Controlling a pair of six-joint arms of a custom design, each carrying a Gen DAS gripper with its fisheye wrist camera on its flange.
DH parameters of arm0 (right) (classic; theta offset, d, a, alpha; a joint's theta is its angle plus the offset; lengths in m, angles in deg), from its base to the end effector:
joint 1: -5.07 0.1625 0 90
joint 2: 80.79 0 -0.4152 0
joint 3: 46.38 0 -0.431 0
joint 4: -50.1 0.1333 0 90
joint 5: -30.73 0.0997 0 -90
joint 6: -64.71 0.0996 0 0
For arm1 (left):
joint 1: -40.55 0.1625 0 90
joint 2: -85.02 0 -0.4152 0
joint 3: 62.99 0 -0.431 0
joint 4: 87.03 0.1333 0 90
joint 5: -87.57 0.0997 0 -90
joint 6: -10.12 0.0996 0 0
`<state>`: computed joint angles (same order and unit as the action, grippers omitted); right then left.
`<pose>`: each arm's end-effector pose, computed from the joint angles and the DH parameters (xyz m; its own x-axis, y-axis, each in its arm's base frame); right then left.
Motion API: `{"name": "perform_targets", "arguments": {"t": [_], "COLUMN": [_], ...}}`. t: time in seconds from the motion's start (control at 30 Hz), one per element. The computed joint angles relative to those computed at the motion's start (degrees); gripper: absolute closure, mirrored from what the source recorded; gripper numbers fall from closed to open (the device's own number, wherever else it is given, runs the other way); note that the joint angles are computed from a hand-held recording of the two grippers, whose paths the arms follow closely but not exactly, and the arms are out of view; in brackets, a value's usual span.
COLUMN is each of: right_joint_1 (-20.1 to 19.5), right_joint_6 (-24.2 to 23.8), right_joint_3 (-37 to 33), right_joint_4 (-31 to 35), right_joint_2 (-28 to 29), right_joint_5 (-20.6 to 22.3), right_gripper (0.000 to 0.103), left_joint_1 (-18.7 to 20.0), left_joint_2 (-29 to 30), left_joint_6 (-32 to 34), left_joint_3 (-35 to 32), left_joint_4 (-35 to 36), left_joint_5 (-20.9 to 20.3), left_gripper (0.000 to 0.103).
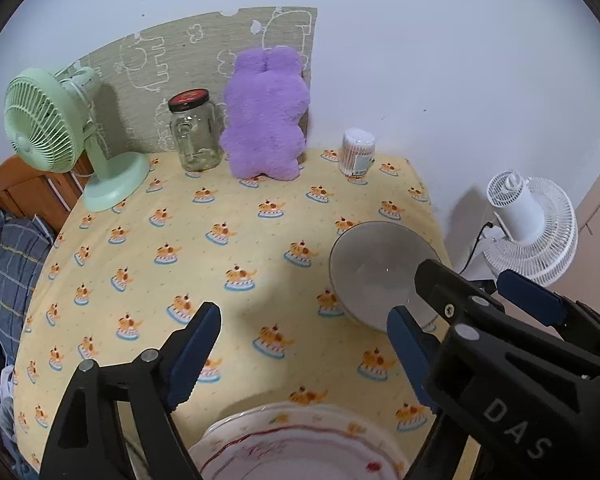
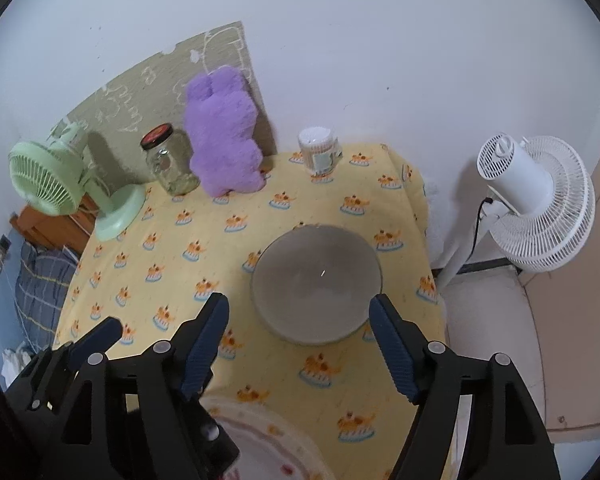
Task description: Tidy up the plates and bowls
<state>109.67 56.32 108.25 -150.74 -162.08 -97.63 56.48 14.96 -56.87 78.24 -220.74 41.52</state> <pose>0.1481 -0.2850 0.1587 -0.8157 0.0541 0.5759 -0.3225 0.7840 -0.5304 -0.2676 -0.2869 0.0353 -0.7423 0.0808 -0.6652 0.4349 0.8133 -0.3866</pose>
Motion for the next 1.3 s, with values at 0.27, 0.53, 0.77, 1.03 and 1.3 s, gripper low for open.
{"name": "perform_targets", "arguments": {"t": [0.27, 0.53, 0.77, 1.03, 1.3], "right_joint_1": [-8.3, -13.5, -17.5, -21.0, -22.0], "right_joint_6": [-7.4, -11.3, -14.3, -13.2, -12.1], "right_joint_3": [-2.2, -4.0, -5.1, -6.2, -6.8], "right_joint_4": [-2.0, -8.1, -11.3, -8.1, -4.9], "right_joint_2": [1.7, 6.4, 9.3, 9.9, 10.3], "right_joint_5": [5.2, 6.7, 8.0, 10.2, 11.7], "right_gripper": [0.027, 0.027, 0.028, 0.061, 0.078], "left_joint_1": [3.5, 7.9, 10.1, 11.6, 11.9], "left_joint_2": [9.2, 15.6, 19.3, 21.6, 22.7], "left_joint_6": [1.8, 5.0, 5.7, 6.4, 7.8], "left_joint_3": [-4.1, -6.7, -8.4, -9.7, -10.7], "left_joint_4": [-5.4, -12.4, -14.0, -14.1, -12.4], "left_joint_5": [2.8, 2.8, 2.7, 1.7, 2.1], "left_gripper": [0.015, 0.024, 0.04, 0.07, 0.075]}}
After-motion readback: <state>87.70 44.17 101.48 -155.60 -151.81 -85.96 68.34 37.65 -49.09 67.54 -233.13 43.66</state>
